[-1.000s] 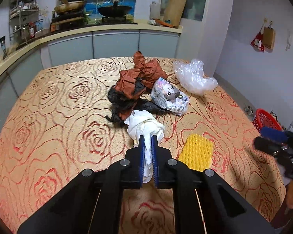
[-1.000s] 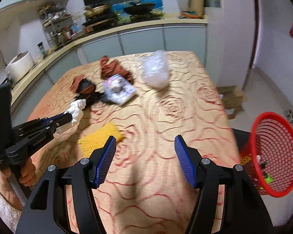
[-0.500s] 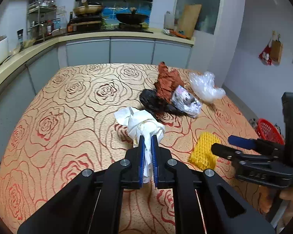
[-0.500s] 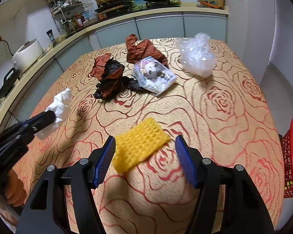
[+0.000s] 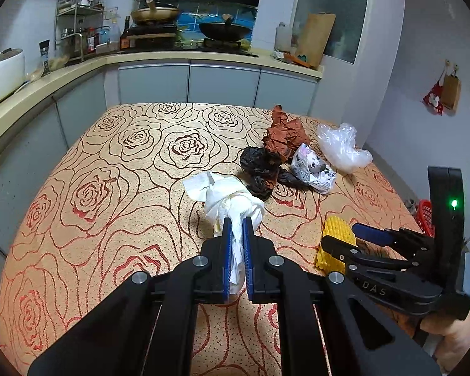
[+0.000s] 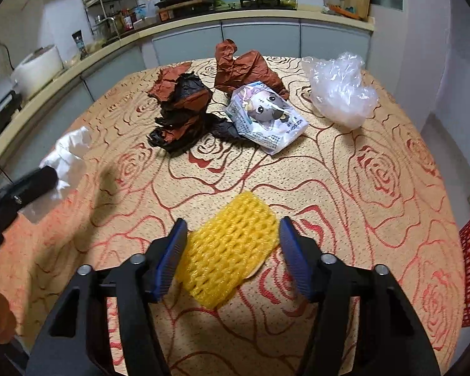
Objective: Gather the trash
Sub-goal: 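Grasp the white tissue with the left tool while the right tool grasps the yellow foam net, then carry the tissue and yellow foam net to the red basket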
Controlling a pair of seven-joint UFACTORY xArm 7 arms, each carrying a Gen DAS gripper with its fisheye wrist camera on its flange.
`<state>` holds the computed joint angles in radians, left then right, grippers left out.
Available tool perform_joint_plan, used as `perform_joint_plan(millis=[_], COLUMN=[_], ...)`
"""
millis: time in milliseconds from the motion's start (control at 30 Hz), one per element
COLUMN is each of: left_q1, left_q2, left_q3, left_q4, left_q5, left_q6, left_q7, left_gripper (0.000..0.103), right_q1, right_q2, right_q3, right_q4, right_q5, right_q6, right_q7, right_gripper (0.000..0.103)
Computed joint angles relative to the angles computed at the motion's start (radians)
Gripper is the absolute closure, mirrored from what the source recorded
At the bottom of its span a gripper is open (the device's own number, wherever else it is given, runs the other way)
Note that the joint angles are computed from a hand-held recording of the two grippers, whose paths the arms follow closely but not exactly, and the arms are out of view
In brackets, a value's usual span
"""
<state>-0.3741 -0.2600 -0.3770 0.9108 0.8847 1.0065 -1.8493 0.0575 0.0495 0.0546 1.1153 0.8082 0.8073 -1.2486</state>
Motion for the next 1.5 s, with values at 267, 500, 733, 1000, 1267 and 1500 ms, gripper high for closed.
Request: perform_joint_plan(millis=[267,500,733,1000,1267,1500], left_q1=[-0.002,-0.010,-0.021,-0.040,-0.061,-0.089], left_q2=[0.001,0.005,0.023,0.046,0.090,0.155], left_q3=[-0.003,-0.006,-0.009,-0.007,0.006,0.028], left_q4=[0.005,0.014,0.042,0.081,0.126,0.195], left_q5=[0.000,0.002,0.010,0.030,0.061,0.094], left_q6=[0.012,0.029,0.051,0.076,0.072,0.065], left_q7=[-0.005,-0.003,0.007,0.021,0.035,0.058], left_gripper=[0.096,0.096,0.096,0.096,0.096,0.096], right_q1=[-0.010,-0.025,-0.043,-0.081,-0.124,-0.160], right_q2=[-0.003,-0.003,-0.010,0.009,0.043,0.060], right_q3=[-0.006,-0.017,-0.029,-0.047,-0.051,-0.053], right_q4=[-0.001,0.009,0.015,0.070,0.127,0.158], right_q5=[0.015,0.008,0.024,0.057,0.070,0.091], right_q6=[0.013,0.044,0.071,0.103,0.108,0.100], right_q7=[-0.023,-0.012,-0.022,-0.016,-0.005,-0.014], right_gripper=[0.070,0.082,0.084,0.085,0.085,0.085])
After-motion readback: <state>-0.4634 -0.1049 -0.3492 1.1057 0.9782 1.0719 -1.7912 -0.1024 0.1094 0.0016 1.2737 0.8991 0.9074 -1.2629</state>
